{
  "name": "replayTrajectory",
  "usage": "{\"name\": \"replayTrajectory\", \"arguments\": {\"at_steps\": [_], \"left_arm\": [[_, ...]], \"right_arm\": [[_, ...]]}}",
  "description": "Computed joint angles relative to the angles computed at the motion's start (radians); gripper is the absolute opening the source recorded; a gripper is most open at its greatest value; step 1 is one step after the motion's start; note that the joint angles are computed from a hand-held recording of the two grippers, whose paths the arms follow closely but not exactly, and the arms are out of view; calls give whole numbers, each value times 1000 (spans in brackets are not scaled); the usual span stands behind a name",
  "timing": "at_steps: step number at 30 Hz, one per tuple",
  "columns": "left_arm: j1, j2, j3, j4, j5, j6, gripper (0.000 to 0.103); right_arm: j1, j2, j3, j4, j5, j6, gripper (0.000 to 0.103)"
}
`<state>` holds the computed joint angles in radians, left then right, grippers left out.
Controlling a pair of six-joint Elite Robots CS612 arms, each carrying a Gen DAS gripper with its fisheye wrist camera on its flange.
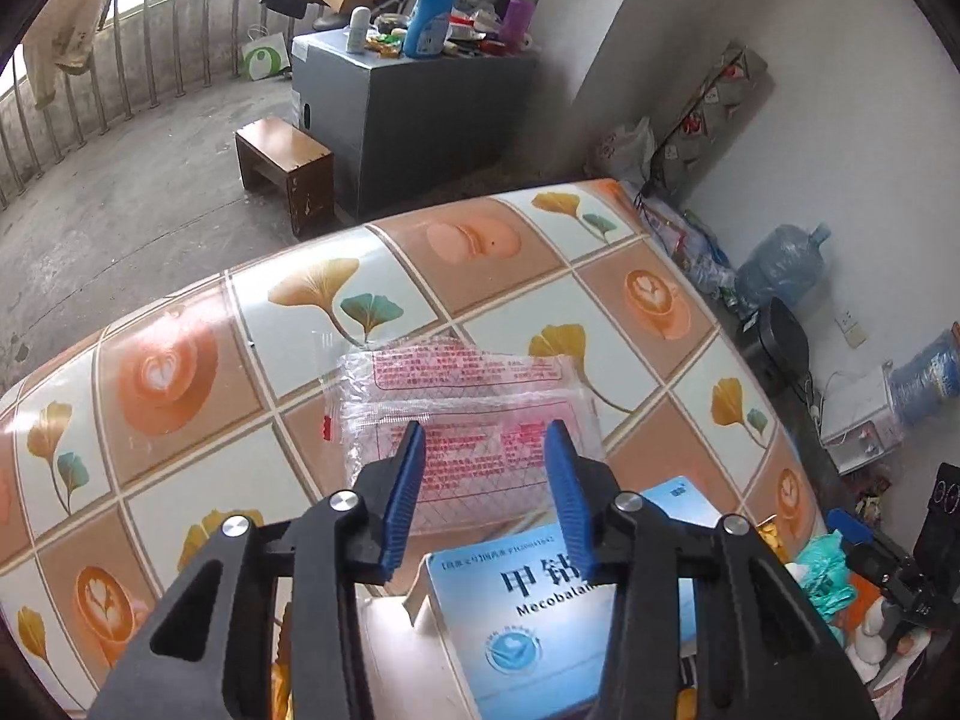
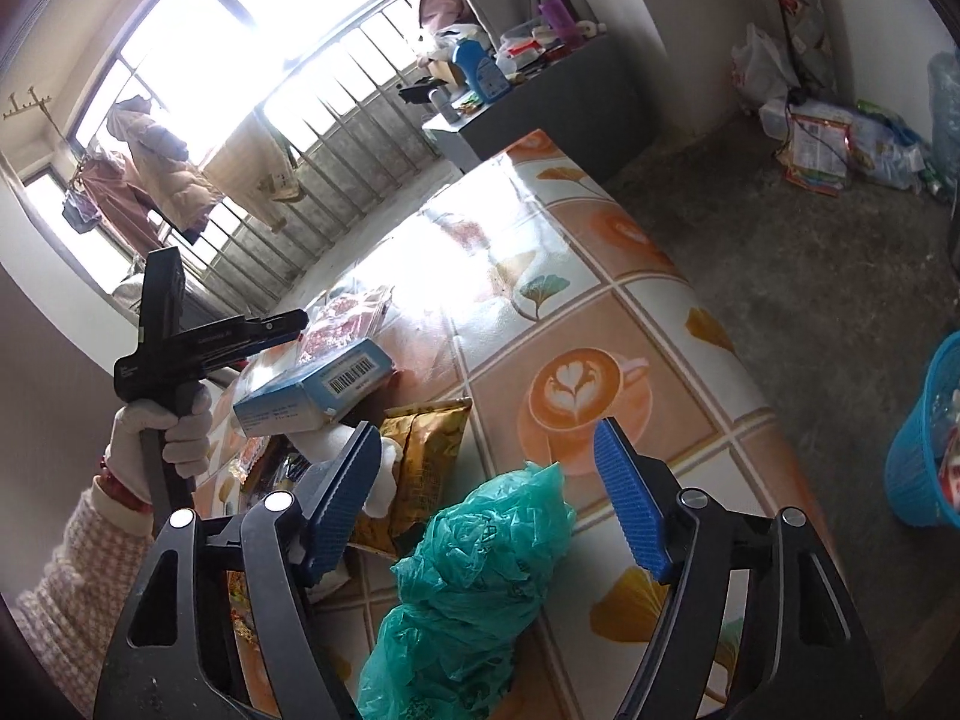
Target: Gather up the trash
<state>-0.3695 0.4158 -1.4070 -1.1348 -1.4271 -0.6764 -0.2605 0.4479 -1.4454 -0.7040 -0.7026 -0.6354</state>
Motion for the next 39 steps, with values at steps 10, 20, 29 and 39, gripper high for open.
{"name": "replayTrajectory", "arguments": {"at_steps": [10, 20, 29, 39], "left_arm": [[-28, 43, -59, 54, 64, 31, 17], [-54, 83, -149, 61, 48, 14, 7], [-90, 115, -232, 105, 67, -26, 7], [-123, 135, -305, 166, 107, -88, 7]], "right_arm": [[5, -8, 21, 142, 20, -98, 53], [3, -18, 22, 250, 33, -185, 48], [1, -17, -6, 311, 14, -259, 48], [5, -16, -15, 276, -16, -271, 49]]}}
